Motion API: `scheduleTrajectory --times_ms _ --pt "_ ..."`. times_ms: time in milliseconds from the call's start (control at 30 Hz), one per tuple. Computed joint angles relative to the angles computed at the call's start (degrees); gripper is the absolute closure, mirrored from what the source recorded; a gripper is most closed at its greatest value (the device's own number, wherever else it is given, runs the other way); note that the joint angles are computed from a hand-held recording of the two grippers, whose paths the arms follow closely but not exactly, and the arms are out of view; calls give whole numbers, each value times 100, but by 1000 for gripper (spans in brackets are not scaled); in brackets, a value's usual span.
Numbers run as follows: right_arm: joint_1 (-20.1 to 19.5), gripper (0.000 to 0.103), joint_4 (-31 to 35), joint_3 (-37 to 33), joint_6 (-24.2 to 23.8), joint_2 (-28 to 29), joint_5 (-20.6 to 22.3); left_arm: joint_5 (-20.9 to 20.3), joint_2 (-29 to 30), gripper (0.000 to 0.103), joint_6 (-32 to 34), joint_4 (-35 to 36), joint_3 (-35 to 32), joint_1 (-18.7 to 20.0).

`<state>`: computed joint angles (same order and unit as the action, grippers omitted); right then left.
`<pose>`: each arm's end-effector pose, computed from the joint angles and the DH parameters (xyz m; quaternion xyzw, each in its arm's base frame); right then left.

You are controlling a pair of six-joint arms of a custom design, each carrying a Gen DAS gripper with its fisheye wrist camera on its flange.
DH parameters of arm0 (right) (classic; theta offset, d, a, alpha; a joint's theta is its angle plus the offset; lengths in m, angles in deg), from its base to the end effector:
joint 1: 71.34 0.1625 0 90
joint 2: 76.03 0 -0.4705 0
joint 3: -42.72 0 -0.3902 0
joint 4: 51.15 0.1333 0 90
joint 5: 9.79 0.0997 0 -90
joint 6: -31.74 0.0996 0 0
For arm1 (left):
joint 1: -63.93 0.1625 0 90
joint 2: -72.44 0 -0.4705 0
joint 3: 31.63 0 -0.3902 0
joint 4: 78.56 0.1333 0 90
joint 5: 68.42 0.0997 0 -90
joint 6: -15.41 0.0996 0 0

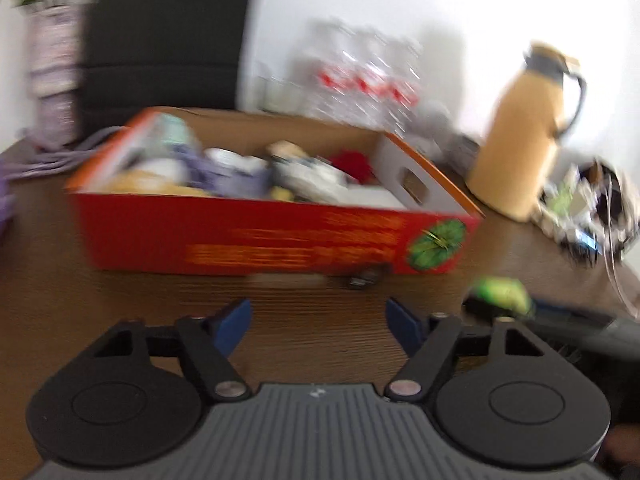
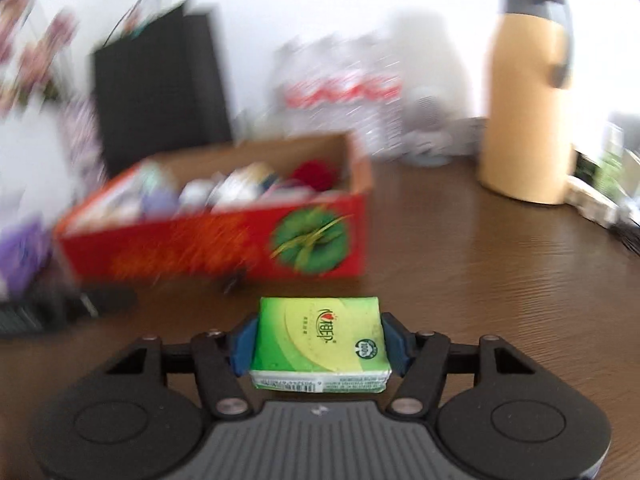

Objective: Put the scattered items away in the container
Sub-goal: 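Grasp the green tissue pack with the right tool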

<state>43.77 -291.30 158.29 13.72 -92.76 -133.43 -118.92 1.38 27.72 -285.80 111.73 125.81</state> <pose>0.2904 -0.4356 -0.0616 0.2006 -0.8485 0.4298 0.2347 -0.0133 -0.4421 0.2518 0.1793 0.8608 -0.3992 0.2598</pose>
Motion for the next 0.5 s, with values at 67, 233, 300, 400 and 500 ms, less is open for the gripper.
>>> scheduleTrajectory --times_ms 67,233,300,400,500 --pt "-117 41 -409 88 116 -21 159 306 464 54 51 -150 -176 -123" --pt "-240 41 -638 312 390 -50 484 773 1233 59 216 -654 -508 -259" --pt "-208 40 -755 307 305 -22 540 850 1342 62 130 -675 -592 -250" --pt "-191 40 -838 359 275 -50 595 916 1389 81 75 -581 -697 -221" --pt "-187 40 -757 385 263 -79 611 845 1383 94 10 -608 -703 -179"
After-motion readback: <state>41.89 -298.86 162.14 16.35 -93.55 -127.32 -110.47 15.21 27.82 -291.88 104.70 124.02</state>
